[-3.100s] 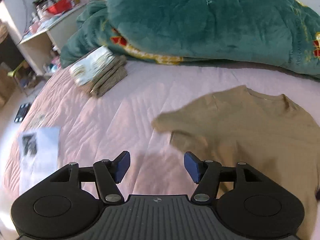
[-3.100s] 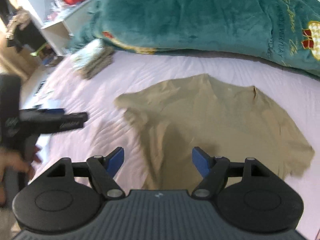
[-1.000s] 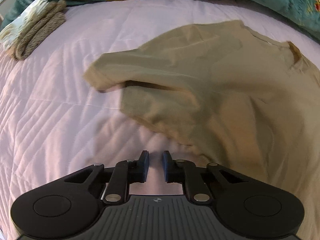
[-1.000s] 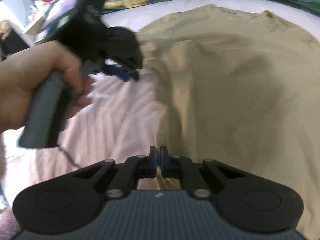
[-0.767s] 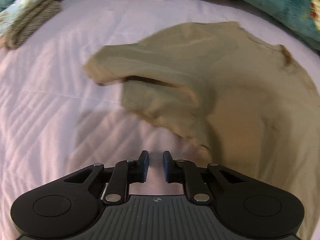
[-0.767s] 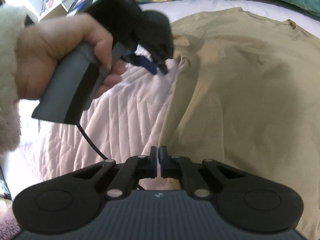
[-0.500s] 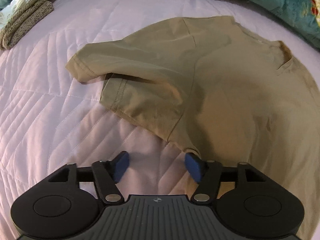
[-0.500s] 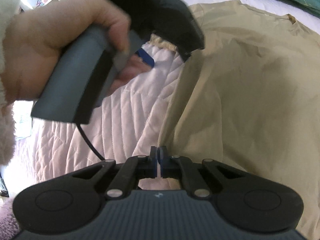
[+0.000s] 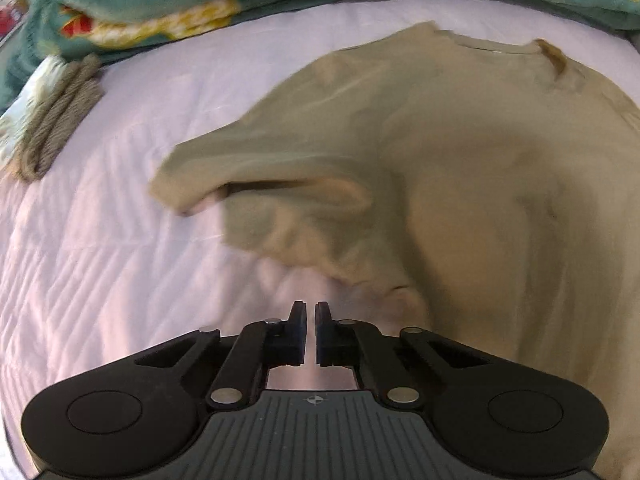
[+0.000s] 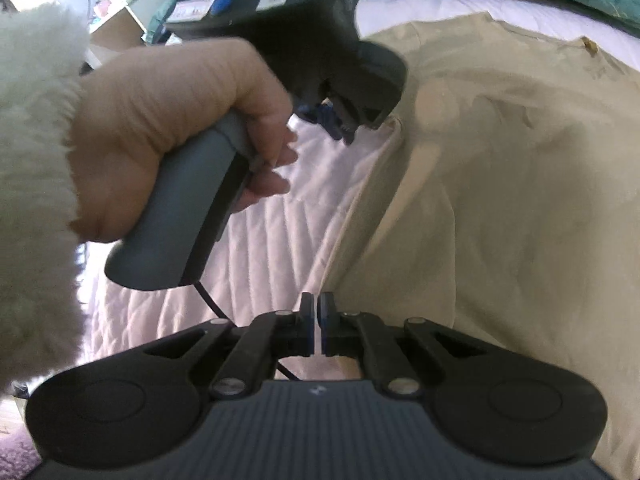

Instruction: Fold clothes

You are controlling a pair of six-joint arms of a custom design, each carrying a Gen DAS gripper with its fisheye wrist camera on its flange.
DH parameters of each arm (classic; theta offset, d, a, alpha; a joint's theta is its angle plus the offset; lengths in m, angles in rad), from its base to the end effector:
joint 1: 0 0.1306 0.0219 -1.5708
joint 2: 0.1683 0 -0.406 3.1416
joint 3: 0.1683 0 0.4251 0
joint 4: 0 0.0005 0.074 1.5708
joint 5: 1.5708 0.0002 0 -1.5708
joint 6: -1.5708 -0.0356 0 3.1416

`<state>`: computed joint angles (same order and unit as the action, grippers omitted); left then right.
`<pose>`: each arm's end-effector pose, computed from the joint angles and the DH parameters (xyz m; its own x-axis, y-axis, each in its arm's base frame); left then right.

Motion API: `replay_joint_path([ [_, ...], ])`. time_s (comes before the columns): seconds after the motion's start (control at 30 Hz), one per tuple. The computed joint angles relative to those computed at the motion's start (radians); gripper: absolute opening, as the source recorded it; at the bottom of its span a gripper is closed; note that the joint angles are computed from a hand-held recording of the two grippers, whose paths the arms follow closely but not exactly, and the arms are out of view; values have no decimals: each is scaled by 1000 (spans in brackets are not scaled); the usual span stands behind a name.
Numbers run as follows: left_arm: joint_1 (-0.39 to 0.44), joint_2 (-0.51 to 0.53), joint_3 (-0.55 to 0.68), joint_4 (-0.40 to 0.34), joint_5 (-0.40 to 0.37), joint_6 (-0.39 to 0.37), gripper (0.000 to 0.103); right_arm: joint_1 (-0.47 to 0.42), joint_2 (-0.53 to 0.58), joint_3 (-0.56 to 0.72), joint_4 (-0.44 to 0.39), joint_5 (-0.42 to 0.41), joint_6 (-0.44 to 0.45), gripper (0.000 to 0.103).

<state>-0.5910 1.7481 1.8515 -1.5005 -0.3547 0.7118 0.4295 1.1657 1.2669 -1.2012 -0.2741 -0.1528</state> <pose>0.5054 -0.3248 0.4507 -0.9280 -0.1149 -0.3543 -0.1763 0.9734 0.1461 0.3585 0.1743 0.4716 -0.8788 -0.2413 -0.4116 -0.3832 0.8710 0.3075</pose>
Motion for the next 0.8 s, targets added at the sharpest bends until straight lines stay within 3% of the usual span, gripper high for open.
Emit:
replay_joint_path([
  [0.23,40,-51,-65,-58,-60,-33,5,22,-2,-13,39,-21,-4,4],
  [0.37,45,-74,-70,-48,-42,-26,16,50,8,-4,20,-4,33,7],
  [0.4,47,-74,-65,-46,-16,-20,23,52,12,1,4,-3,38,7],
  [0.43,48,-72,-59,-46,9,0,30,53,17,5,-14,-3,43,12],
  [0.47,48,-72,-55,-41,34,27,49,52,21,13,-39,2,46,23],
  [0.5,44,-73,-51,-34,42,55,61,52,23,19,-60,17,46,31],
  [0.53,38,-73,-46,-27,36,79,62,53,20,22,-71,41,45,48],
  [0.57,33,-70,-36,-25,29,101,64,53,16,23,-80,66,43,53],
  [0.7,5,-33,16,-30,40,151,70,48,-19,12,-96,91,62,60],
  [0.8,-11,44,79,-91,16,102,70,57,-30,-11,-91,111,63,61],
])
